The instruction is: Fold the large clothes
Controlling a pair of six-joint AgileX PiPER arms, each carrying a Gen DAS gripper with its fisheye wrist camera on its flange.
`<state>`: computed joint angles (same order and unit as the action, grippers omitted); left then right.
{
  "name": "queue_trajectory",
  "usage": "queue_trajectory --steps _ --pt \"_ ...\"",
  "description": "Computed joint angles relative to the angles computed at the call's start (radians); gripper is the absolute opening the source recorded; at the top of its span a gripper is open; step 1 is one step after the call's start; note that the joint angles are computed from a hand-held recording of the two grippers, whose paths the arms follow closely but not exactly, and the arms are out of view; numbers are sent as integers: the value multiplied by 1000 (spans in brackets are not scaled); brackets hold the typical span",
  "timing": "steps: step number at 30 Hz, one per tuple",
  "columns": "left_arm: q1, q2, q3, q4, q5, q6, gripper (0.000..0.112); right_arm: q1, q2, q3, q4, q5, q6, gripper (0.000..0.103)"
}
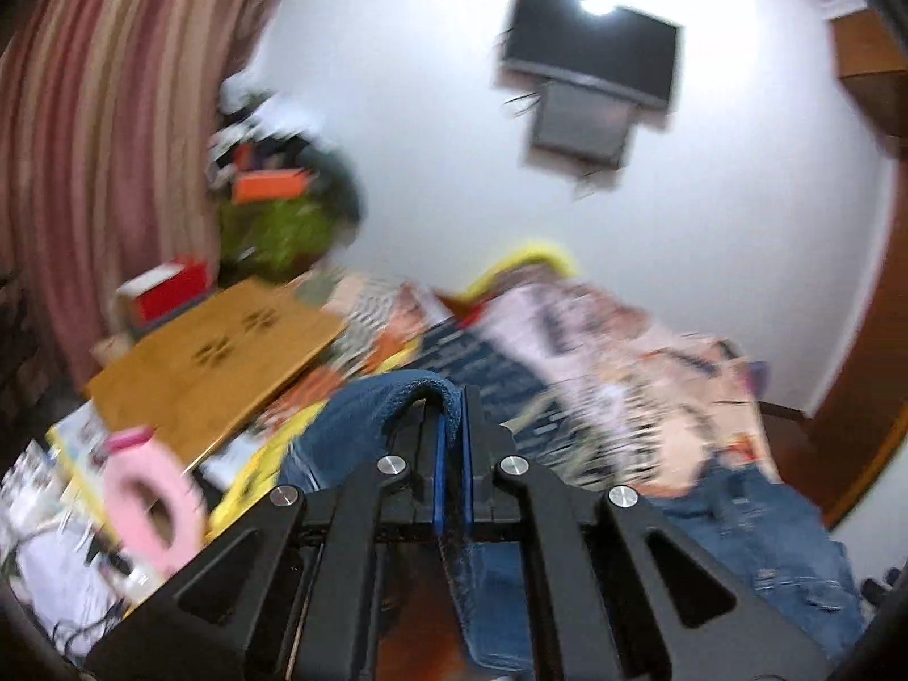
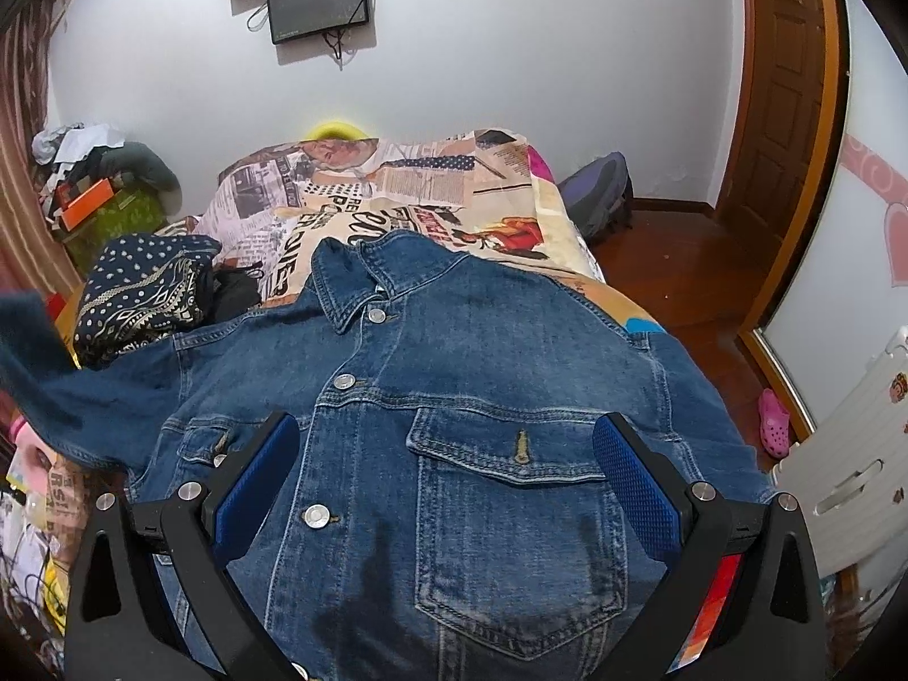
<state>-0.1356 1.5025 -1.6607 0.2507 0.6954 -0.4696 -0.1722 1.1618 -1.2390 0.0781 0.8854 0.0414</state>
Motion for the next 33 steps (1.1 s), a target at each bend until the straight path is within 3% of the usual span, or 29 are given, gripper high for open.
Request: queue_trajectory --steps 8,17,22,25,28,33 --pt "-206 133 -267 -101 63 104 3 -84 -15 18 106 -19 -135 103" --pt "-419 388 -544 -189 214 220 3 -174 -29 40 195 -16 -252 103" --pt "-507 536 -699 -251 346 252 3 -231 -34 55 240 -13 -302 103" --pt "-532 660 -832 -329 475 251 3 -257 -39 61 256 -11 -323 103" --pt "-538 674 -786 -398 479 270 3 -274 -43 67 261 -9 -337 103" --pt "-594 653 -684 -390 475 307 5 -286 -37 70 257 -6 -348 103"
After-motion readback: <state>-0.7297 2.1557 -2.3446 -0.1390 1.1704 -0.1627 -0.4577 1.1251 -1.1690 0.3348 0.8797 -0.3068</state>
